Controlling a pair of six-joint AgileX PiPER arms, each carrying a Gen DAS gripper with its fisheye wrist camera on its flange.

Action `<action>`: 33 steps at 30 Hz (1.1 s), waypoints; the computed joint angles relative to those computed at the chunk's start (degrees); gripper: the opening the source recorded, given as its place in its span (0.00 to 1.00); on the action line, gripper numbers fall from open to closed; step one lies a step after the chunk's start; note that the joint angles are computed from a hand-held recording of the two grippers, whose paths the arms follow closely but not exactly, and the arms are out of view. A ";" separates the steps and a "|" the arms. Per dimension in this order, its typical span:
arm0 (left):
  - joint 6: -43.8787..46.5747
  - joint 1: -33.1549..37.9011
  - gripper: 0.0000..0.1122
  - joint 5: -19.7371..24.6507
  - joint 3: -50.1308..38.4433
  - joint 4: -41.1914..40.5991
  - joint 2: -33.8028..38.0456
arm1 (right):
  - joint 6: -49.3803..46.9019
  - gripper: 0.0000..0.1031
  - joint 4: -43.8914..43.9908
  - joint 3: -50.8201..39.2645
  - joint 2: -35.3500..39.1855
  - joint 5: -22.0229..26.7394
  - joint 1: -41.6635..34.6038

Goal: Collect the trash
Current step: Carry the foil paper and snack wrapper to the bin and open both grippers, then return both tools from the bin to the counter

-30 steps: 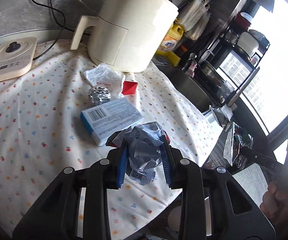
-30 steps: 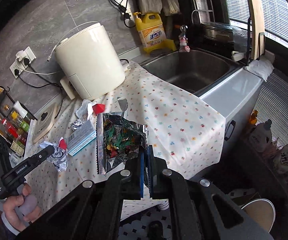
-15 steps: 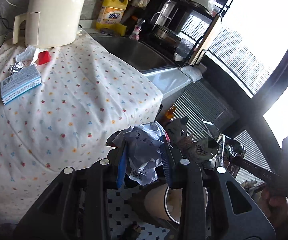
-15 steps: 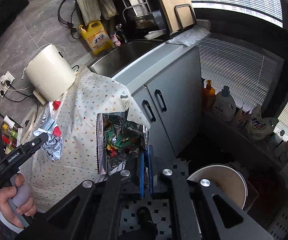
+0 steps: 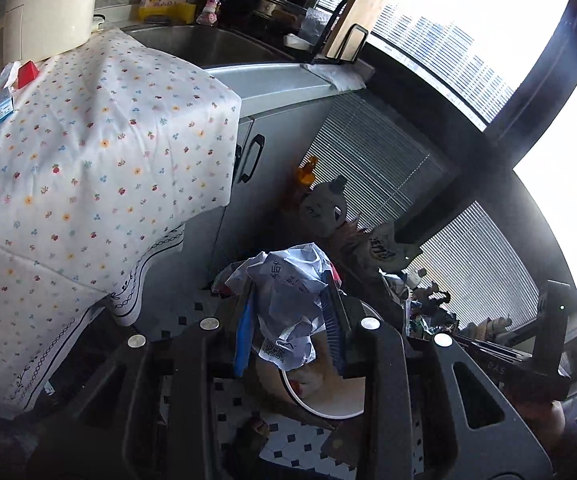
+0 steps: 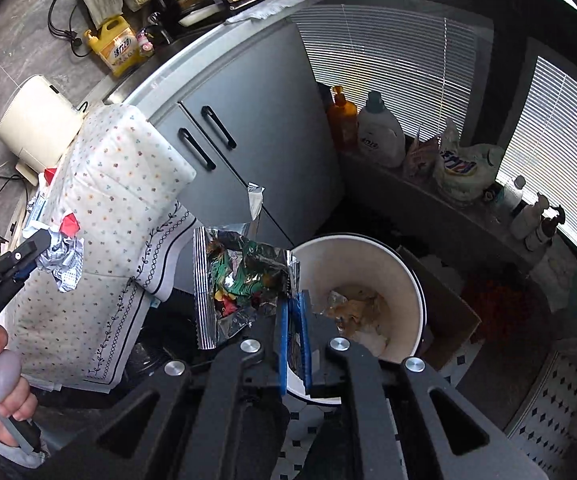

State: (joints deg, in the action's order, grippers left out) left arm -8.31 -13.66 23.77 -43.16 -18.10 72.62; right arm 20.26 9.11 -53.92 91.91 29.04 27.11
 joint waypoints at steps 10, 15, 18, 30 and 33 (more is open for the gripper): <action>-6.35 -7.21 0.28 -1.54 -0.32 4.37 4.79 | -9.26 0.57 7.44 7.65 -0.17 -1.88 -4.16; -4.08 -10.78 0.28 -2.68 -2.65 1.59 9.42 | -8.57 0.59 6.04 10.58 -3.91 -1.65 -8.94; -1.62 -12.96 0.28 -3.15 -4.48 -1.09 12.73 | -8.36 0.59 5.16 11.68 -6.47 -0.74 -11.59; 16.12 -17.22 0.66 -2.18 -11.14 -20.74 21.97 | -9.00 0.65 3.87 15.61 -14.54 1.40 -19.69; 11.85 -17.52 0.76 -3.03 -11.06 -16.03 20.53 | -10.58 0.66 5.24 15.31 -14.35 1.26 -19.89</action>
